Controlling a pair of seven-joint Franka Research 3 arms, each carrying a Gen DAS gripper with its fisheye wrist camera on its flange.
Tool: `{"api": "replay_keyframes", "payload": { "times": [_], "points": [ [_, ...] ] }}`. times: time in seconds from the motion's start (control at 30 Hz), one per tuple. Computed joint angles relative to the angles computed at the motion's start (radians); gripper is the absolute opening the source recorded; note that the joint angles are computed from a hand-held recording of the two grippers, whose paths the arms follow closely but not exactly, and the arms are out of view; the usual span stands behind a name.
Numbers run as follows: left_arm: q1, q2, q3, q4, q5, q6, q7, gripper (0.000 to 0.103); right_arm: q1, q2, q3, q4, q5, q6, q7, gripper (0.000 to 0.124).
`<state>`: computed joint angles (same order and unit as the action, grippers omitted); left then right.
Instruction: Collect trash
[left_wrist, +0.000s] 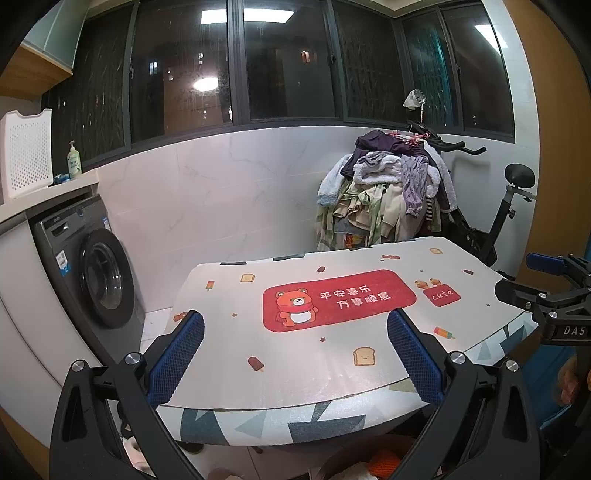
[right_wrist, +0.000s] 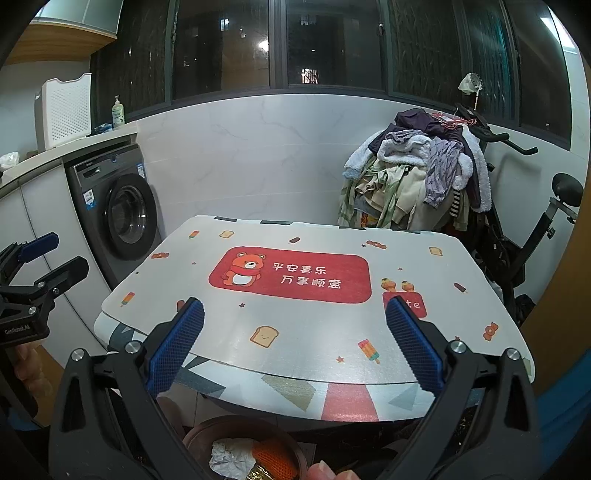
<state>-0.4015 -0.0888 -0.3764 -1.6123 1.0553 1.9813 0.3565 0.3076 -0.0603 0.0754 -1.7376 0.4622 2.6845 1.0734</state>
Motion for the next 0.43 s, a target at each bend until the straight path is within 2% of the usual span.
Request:
{"api": "replay_keyframes", "payload": {
  "times": [0.43],
  "points": [
    [0.001,0.010,0.009,0.015,-0.017,-0.004,0.016,0.097,-0.002,0.004,0.000,0.007,-0.016,-0.005,0.021,0.097]
  ]
}}
